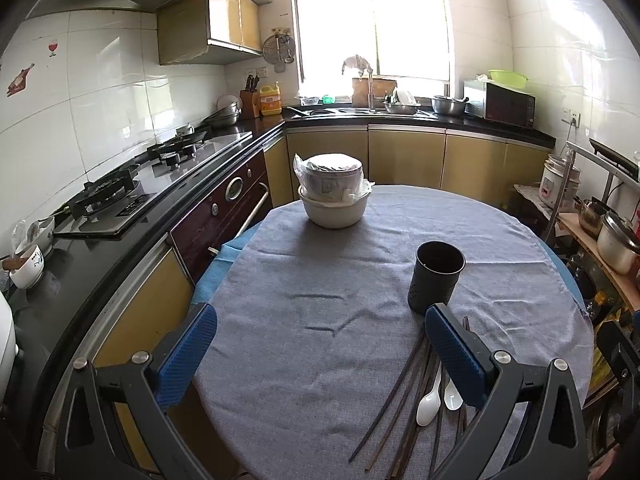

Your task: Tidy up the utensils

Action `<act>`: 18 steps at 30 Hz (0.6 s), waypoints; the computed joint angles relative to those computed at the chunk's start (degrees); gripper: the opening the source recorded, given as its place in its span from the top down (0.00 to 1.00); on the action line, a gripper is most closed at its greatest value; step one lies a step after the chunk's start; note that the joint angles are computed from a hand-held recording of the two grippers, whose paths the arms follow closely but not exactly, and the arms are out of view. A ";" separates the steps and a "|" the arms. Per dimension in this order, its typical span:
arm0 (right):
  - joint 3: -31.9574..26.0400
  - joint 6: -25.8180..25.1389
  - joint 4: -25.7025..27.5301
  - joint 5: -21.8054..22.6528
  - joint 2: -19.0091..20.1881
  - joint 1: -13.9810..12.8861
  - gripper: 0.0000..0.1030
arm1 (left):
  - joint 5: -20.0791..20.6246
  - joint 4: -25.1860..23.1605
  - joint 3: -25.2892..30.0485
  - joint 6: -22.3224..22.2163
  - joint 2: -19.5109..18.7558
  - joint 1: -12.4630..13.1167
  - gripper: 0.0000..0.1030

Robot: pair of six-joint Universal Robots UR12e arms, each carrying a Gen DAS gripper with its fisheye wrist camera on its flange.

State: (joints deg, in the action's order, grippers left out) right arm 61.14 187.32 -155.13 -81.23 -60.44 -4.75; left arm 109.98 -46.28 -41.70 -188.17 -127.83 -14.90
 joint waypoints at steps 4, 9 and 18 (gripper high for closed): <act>-0.22 0.32 0.37 0.22 0.12 -0.03 0.00 | -0.14 -0.17 -0.11 -0.41 0.07 0.01 0.00; -0.37 0.73 0.80 0.18 0.24 -0.02 0.00 | -0.03 -1.87 0.59 -0.17 -0.14 0.03 0.00; -1.42 1.64 2.21 0.13 0.97 -0.06 0.00 | 0.41 -3.62 2.09 0.74 -1.18 0.06 0.00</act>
State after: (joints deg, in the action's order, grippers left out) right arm 59.72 188.96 -152.92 -81.10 -59.47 -4.81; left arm 110.38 -49.90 -39.61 -187.43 -129.01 -14.84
